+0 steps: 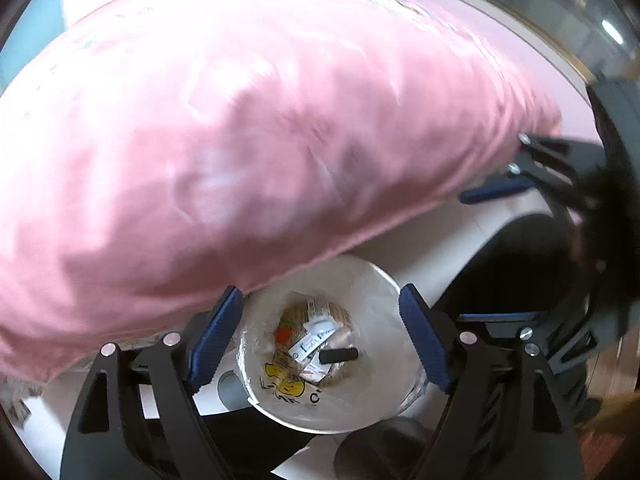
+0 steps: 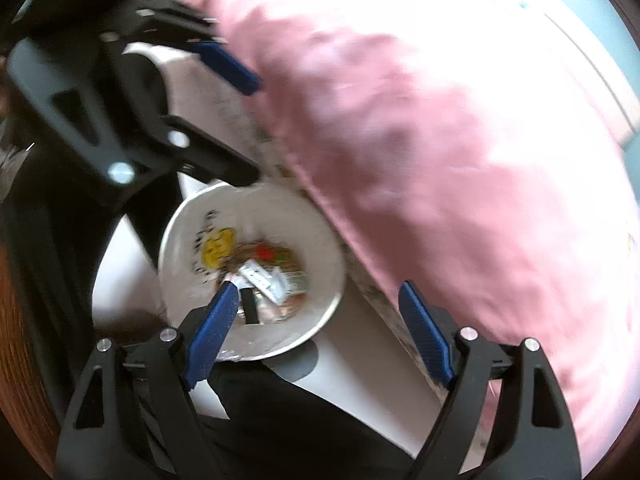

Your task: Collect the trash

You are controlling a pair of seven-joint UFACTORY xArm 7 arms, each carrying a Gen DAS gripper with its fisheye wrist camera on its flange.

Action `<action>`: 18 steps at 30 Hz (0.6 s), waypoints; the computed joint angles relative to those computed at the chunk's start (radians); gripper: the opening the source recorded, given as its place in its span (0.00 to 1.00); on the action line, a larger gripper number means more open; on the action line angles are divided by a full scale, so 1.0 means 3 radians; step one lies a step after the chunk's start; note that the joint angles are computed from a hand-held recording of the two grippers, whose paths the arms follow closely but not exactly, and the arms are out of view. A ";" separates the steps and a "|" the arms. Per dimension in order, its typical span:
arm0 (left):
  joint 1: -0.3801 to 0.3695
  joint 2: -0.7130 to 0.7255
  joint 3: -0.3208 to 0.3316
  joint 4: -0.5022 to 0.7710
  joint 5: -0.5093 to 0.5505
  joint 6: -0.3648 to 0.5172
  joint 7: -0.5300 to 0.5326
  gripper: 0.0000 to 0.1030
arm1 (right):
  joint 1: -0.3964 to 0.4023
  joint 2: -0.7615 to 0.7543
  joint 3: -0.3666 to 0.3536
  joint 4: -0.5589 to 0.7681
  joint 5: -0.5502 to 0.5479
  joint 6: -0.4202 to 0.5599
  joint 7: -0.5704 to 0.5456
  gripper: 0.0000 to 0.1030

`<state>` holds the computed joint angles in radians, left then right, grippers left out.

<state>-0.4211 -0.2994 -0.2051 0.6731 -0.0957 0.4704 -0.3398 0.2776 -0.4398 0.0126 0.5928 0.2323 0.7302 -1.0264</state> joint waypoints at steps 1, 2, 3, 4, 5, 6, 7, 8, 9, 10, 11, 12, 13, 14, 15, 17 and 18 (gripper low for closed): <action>0.0067 -0.0037 -0.0061 0.0013 0.0105 0.0026 -0.0143 0.82 | -0.0056 -0.0045 0.0068 -0.0028 -0.0048 -0.0092 0.0167 0.79; 0.0155 -0.0079 -0.0142 0.0050 0.0256 0.0091 -0.0336 0.83 | -0.0108 -0.0088 0.0135 -0.0045 -0.0119 -0.0148 0.0349 0.79; 0.0160 -0.0111 -0.0150 0.0067 0.0286 0.0124 -0.0403 0.84 | -0.0173 -0.0144 0.0227 -0.0060 -0.0238 -0.0187 0.0570 0.79; 0.0164 -0.0143 -0.0156 0.0080 0.0307 0.0144 -0.0470 0.87 | -0.0195 -0.0201 0.0263 -0.0096 -0.0314 -0.0252 0.0704 0.79; 0.0237 -0.0190 -0.0235 0.0123 0.0441 0.0223 -0.0660 0.87 | -0.0215 -0.0272 0.0299 -0.0123 -0.0366 -0.0306 0.0873 0.79; 0.0274 -0.0223 -0.0283 0.0143 0.0542 0.0252 -0.0784 0.87 | -0.0206 -0.0325 0.0298 -0.0124 -0.0384 -0.0290 0.0998 0.79; 0.0279 -0.0271 -0.0297 0.0151 0.0591 0.0256 -0.0864 0.88 | -0.0236 -0.0399 0.0349 -0.0135 -0.0444 -0.0303 0.1190 0.79; 0.0336 -0.0321 -0.0370 0.0203 0.0712 0.0353 -0.1029 0.89 | -0.0260 -0.0507 0.0401 -0.0174 -0.0504 -0.0371 0.1380 0.79; 0.0362 -0.0362 -0.0407 0.0221 0.0785 0.0398 -0.1155 0.90 | -0.0260 -0.0577 0.0416 -0.0184 -0.0552 -0.0393 0.1508 0.79; 0.0363 -0.0403 -0.0416 0.0220 0.0813 0.0398 -0.1253 0.90 | -0.0319 -0.0644 0.0485 -0.0168 -0.0631 -0.0388 0.1731 0.79; 0.0398 -0.0456 -0.0463 0.0253 0.0887 0.0477 -0.1392 0.90 | -0.0298 -0.0716 0.0477 -0.0138 -0.0626 -0.0335 0.1883 0.79; 0.0415 -0.0516 -0.0485 0.0268 0.0931 0.0519 -0.1508 0.91 | -0.0261 -0.0769 0.0426 -0.0076 -0.0580 -0.0233 0.2003 0.79; 0.0426 -0.0558 -0.0499 0.0271 0.0972 0.0537 -0.1590 0.92 | -0.0241 -0.0785 0.0400 -0.0025 -0.0574 -0.0156 0.2092 0.79; 0.0466 -0.0608 -0.0555 0.0300 0.1049 0.0606 -0.1719 0.94 | -0.0231 -0.0834 0.0376 0.0006 -0.0546 -0.0109 0.2209 0.79; 0.0479 -0.0662 -0.0584 0.0327 0.1098 0.0666 -0.1807 0.94 | -0.0228 -0.0893 0.0350 0.0043 -0.0507 -0.0063 0.2336 0.79; 0.0509 -0.0756 -0.0656 0.0381 0.1209 0.0780 -0.1969 0.95 | -0.0226 -0.0980 0.0344 0.0080 -0.0486 -0.0015 0.2540 0.79; 0.0543 -0.0798 -0.0717 0.0434 0.1282 0.0895 -0.2062 0.95 | -0.0242 -0.1024 0.0353 0.0111 -0.0484 0.0019 0.2658 0.79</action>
<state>-0.2583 -0.5387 -0.4200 0.8034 0.2887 0.7389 -0.9584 0.2052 -0.7468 0.1184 0.6260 0.0871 0.7359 -0.2290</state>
